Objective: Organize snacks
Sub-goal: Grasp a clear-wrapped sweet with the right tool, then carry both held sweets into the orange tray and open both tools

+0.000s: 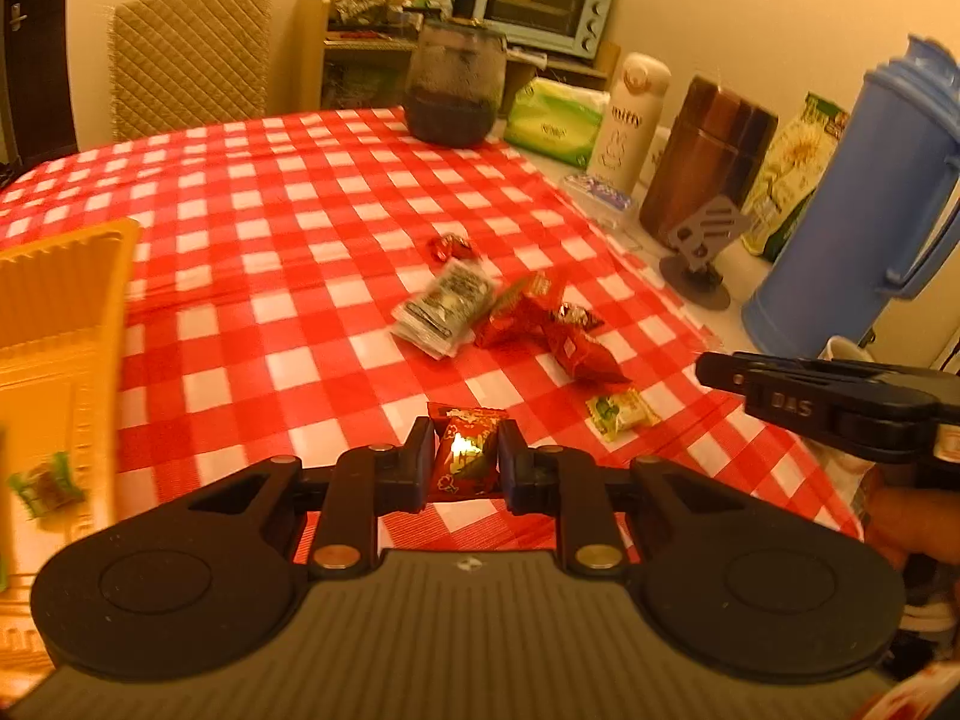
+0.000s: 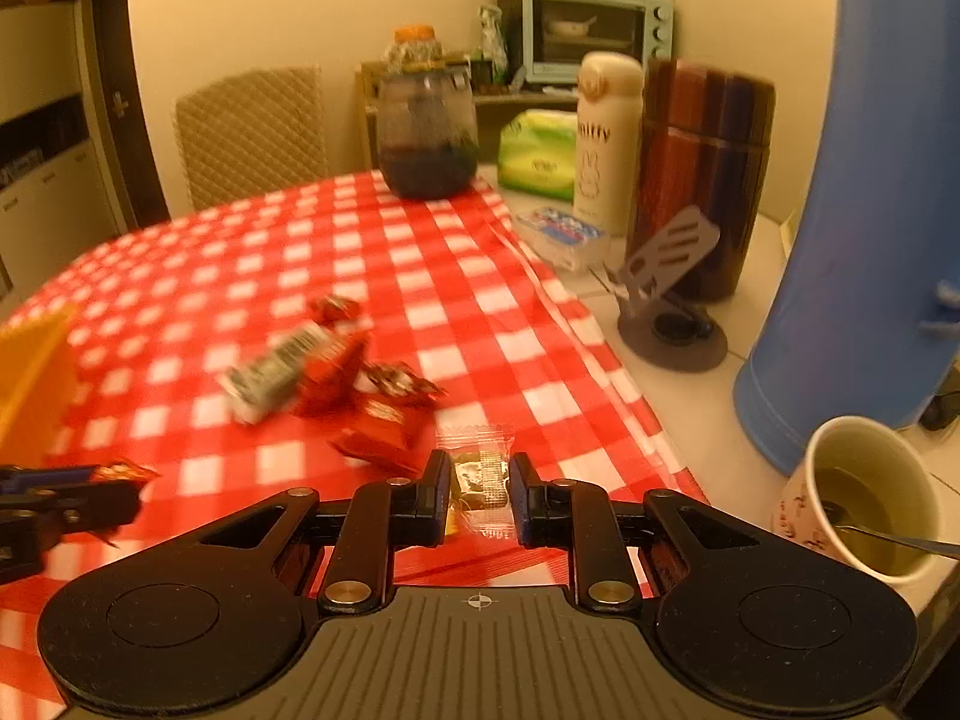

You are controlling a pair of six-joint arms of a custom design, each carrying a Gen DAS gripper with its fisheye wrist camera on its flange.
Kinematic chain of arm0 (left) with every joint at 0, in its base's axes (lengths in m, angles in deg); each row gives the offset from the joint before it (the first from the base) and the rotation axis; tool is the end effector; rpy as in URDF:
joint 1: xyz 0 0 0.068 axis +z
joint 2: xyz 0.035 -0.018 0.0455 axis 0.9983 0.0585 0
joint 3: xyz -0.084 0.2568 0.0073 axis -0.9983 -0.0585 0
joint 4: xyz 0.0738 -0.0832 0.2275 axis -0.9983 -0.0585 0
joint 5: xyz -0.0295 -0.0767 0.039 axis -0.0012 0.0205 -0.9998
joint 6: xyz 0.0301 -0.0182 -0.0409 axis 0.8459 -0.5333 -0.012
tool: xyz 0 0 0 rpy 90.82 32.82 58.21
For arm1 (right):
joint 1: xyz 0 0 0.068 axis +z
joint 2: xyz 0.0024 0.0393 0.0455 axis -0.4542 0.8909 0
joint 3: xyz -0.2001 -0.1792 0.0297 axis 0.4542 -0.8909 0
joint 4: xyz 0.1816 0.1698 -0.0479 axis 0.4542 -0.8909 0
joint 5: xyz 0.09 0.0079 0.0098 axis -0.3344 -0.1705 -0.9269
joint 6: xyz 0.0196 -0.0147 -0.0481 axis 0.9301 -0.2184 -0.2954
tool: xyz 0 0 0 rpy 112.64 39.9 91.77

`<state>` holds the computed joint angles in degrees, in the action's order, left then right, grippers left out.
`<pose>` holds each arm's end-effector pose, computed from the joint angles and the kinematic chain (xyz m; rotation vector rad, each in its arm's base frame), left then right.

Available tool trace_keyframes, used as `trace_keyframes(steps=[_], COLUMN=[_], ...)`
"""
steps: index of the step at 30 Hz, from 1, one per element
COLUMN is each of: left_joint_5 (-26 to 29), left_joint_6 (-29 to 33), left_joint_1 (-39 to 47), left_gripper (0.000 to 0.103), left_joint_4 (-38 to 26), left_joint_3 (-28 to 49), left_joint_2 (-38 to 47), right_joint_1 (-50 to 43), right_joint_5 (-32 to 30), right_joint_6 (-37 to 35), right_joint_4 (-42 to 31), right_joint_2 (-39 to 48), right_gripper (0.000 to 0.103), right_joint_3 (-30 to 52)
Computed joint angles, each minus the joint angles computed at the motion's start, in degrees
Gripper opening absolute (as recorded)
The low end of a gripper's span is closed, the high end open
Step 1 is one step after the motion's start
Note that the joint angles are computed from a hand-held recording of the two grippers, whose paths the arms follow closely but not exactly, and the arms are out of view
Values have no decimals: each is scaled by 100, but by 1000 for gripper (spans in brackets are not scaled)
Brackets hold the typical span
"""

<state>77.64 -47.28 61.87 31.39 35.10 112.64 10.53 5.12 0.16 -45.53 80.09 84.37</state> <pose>0.3942 -0.1976 0.2371 0.8767 2.2313 -0.6152 0.2458 0.1582 0.2552 0.6912 2.1785 -0.1695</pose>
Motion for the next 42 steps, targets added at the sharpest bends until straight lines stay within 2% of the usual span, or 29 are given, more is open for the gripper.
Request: trace_keyframes(steps=[10, 17, 29, 42], left_joint_5=[109, 250, 491, 580], left_joint_6=[-41, 36, 496, 729], left_joint_1=[474, 919, 2049, 2972], left_gripper=[20, 20, 20, 20], left_joint_4=[-214, -421, -831, -1094], left_joint_3=[-582, -1003, -1364, -908], left_joint_2=[-1068, -1733, -2371, -2072], right_joint_1=[1105, 1674, 2150, 2076], right_joint_5=[623, 837, 608, 208], right_joint_6=[740, 1037, 618, -118], right_joint_4=[-1520, -2116, -1935, -1792], right_joint_2=[409, 942, 2124, 3232], right_gripper=[21, 21, 21, 21], right_joint_3=[1748, 2816, 4264, 5716])
